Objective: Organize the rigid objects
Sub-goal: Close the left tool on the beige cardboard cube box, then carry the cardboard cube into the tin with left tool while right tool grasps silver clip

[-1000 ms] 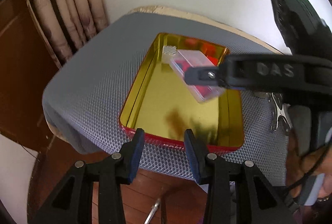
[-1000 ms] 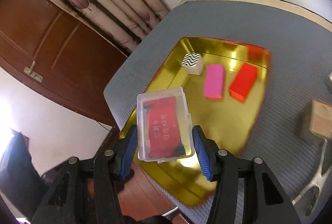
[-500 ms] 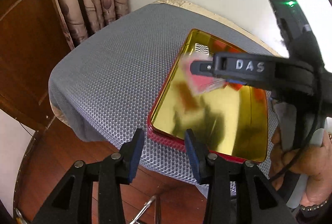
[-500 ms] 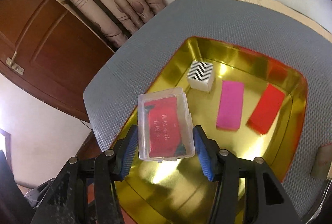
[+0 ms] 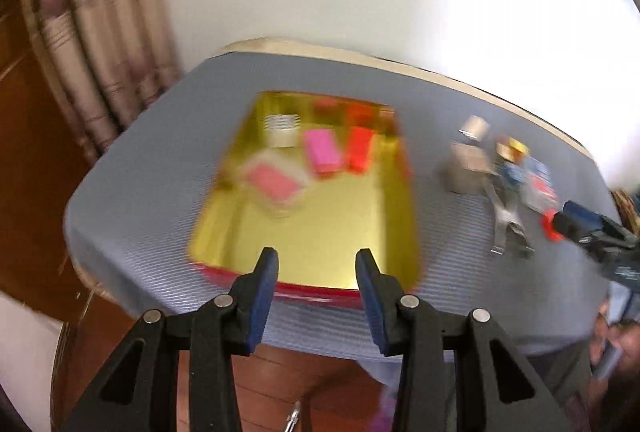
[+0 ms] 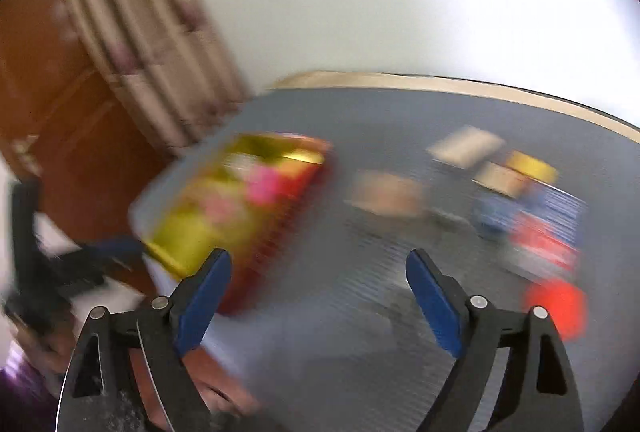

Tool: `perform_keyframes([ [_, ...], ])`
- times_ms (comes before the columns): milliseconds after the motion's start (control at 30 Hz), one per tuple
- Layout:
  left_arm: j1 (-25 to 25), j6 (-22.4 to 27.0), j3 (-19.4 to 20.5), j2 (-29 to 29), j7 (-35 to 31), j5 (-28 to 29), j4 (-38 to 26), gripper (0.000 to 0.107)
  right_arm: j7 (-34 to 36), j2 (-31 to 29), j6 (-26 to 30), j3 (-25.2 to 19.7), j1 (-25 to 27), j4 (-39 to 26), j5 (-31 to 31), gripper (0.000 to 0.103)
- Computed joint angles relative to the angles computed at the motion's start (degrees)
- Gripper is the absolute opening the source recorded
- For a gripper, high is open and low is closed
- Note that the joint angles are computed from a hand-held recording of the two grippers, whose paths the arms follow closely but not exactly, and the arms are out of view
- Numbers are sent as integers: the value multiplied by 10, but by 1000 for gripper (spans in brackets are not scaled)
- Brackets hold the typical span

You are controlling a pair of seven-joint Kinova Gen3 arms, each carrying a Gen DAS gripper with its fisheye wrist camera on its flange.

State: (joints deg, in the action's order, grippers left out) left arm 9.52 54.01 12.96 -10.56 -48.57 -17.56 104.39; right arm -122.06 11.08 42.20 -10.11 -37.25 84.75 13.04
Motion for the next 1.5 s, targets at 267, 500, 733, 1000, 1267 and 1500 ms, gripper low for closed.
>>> perform_keyframes([
  [267,58,39,-50,151,-156,154,-175,48,-139,-68,43,28,66,135,132,87],
  [500,57,129,-55,318,-178,195,-361,49,-110,-84,-7,-92,227,180,81,87],
  [733,49,179,-68,393,-179,218,-452,49,-72,-89,-35,-109,256,190,41,94],
  [1000,66,227,-78,444,-179,203,-513,50,-59,-77,-33,-98,247,178,29,99],
  [1267,81,206,-103,449,-145,186,-486,46,-75,-69,-26,-106,242,172,53,101],
  [1500,92,108,-95,355,-110,169,-349,46,-56,-56,-33,-63,197,168,53,101],
])
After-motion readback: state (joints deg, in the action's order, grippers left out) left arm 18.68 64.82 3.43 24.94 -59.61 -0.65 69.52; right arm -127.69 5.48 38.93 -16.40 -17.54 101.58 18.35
